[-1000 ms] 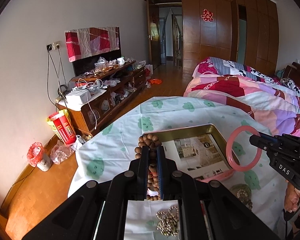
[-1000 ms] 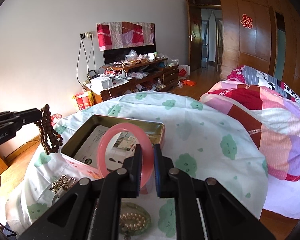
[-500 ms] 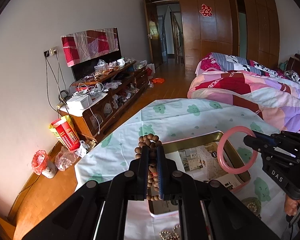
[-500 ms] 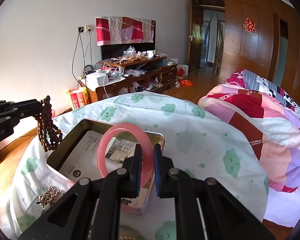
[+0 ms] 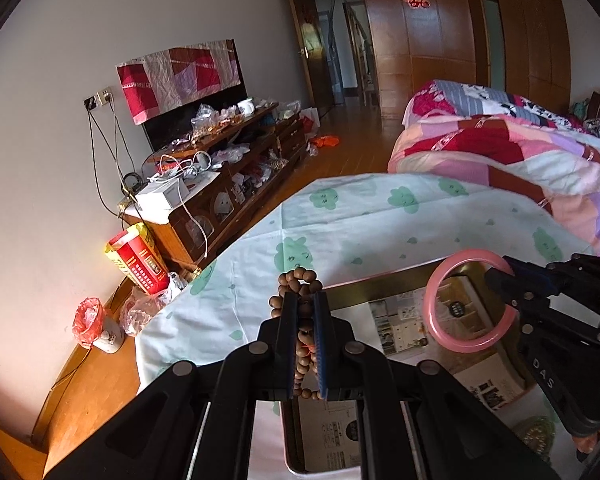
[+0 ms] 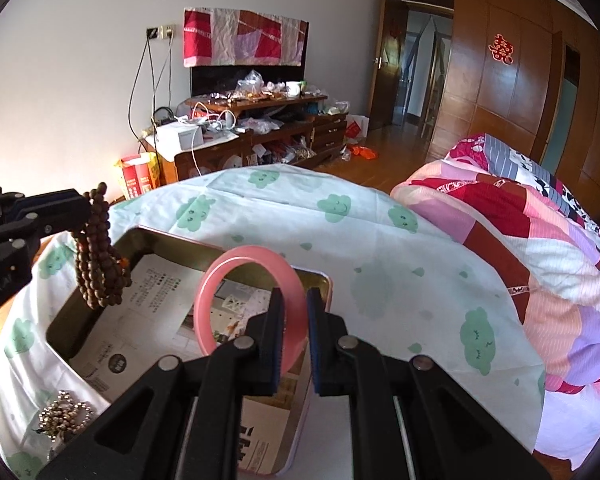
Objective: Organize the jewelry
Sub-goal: 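Drop the pink bangle into the tin with the right tool while the left tool releases the beads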
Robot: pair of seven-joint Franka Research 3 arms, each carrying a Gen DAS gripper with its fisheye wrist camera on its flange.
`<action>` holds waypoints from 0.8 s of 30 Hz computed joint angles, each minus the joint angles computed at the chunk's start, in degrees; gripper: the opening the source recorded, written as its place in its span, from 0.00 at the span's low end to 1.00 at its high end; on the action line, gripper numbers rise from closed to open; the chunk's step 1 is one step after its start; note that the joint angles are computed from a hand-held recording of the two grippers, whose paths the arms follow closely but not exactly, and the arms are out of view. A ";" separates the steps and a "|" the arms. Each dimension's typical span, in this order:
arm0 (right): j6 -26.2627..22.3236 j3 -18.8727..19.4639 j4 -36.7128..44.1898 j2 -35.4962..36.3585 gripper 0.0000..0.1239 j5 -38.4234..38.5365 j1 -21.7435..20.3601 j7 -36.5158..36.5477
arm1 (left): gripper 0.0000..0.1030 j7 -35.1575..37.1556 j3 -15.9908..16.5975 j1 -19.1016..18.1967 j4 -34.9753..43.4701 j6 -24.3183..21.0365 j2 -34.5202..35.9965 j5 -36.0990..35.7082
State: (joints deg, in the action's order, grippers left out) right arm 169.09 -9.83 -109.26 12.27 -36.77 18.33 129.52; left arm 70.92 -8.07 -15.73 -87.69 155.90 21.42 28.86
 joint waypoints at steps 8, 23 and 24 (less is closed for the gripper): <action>-3.31 -0.72 1.97 1.63 0.10 -3.93 1.57 1.12 | 0.07 -2.05 1.76 -1.42 3.33 -3.43 3.41 3.46; -4.53 0.06 2.43 1.97 0.22 -5.61 0.98 2.80 | 0.73 -10.26 5.12 -4.44 2.07 -4.12 2.88 12.96; -4.51 0.00 2.41 1.93 0.29 -5.88 1.01 3.02 | 0.74 -11.91 5.50 -4.52 0.99 -2.38 2.18 14.73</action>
State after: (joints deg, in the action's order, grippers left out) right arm 164.58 -9.83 -106.85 14.20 -42.65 19.34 132.54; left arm 59.01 -2.57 -20.25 -86.70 153.52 23.60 43.59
